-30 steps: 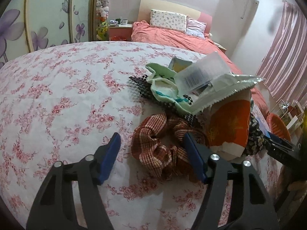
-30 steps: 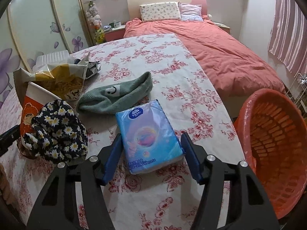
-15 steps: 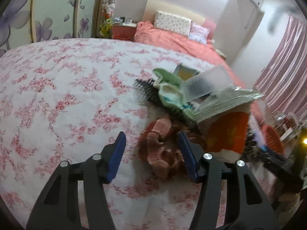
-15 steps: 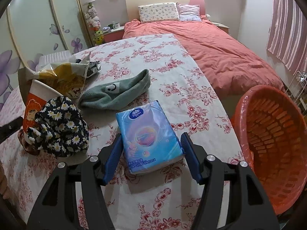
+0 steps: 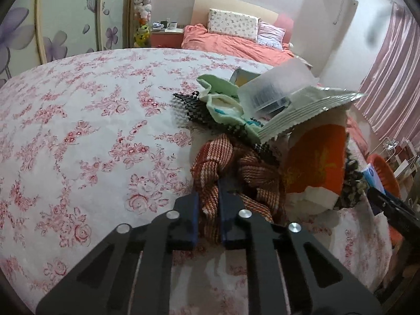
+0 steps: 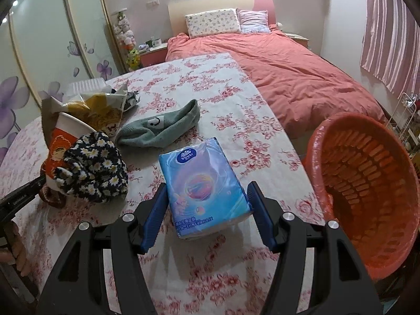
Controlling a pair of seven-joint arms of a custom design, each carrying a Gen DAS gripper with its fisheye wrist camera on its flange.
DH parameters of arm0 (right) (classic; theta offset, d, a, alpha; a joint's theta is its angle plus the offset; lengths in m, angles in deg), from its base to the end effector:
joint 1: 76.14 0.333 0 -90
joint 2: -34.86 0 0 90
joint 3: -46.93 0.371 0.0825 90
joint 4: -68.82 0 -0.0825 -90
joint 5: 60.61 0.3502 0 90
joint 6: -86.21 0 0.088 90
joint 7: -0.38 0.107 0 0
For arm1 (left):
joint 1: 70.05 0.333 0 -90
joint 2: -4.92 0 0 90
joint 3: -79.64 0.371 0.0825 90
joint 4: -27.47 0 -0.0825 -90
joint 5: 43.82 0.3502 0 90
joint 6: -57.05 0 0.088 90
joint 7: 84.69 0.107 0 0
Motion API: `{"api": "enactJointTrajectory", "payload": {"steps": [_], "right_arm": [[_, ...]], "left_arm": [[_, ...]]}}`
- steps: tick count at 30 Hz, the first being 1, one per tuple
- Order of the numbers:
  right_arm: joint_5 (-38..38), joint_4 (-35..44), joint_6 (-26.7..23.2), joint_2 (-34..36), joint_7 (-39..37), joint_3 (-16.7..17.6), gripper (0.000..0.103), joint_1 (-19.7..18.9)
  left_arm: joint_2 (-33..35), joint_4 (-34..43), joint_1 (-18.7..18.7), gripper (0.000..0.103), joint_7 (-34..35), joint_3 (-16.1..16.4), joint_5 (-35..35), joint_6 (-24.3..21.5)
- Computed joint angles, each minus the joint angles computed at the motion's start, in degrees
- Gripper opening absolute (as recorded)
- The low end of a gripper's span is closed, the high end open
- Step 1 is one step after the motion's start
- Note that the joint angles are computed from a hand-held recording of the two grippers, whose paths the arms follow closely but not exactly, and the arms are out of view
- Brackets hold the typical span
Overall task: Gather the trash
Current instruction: 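Grasp the plaid scrunchie with the left gripper while the right gripper lifts the tissue pack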
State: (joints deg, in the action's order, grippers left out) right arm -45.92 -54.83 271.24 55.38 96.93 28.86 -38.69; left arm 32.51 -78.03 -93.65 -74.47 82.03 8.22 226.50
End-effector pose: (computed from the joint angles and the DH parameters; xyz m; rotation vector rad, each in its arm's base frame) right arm 0.5795 0.1979 0.4030 -1.7697 1.7341 -0.5347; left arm 0.6072 -0.2969 0.3910 -2.0042 1.7001 -0.8342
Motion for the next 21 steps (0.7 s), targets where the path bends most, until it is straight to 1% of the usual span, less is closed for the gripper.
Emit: {"api": "enactJointTrajectory", "payload": {"steps": [3,4,6,7,10,14,18,21], "right_arm": [[0.54,-1.85,1.75,-1.47,-0.31,-0.73,0.061,0.76],[1.01,-2.55,2.50,-2.05,-0.64,-0.87,0.061,0.92],[2.39,-3.94,4.11,-3.24,-1.69,-0.98,0.061,1.28],[3.07,-4.38,4.73,-3.63,-2.35,-0.73,0.061,1.14],[5.43,-6.05,7.18,-5.11,-4.17,-0.51,0.061,1.48],[7.85,-8.48,11.31,-7.26,-5.58,3.01,0.061,-1.14],[11.64,-10.67,16.49,-9.19,-8.11,5.26,0.061,-2.02],[16.73,-11.91,20.58,-10.41,-12.06,5.67,0.061,-0.87]], "left_arm": [[-1.88,-1.35,-2.26,0.012,-4.74,3.07,4.14,0.98],[-3.10,-2.04,-3.49,0.012,-7.61,4.54,7.08,0.89],[-4.52,-2.52,-4.08,0.012,-11.11,5.00,11.09,0.29],[-5.78,-3.04,-4.86,0.012,-13.75,5.66,14.18,-0.19],[-8.36,-3.70,-5.11,0.012,-18.22,5.21,19.61,-1.39],[-11.18,-4.06,-4.61,0.012,-22.74,3.27,24.66,-3.09],[-12.84,-3.02,-3.96,0.012,-26.07,0.62,29.14,-4.83],[-13.50,-1.73,-3.41,0.012,-26.36,-2.04,30.80,-6.05]]}}
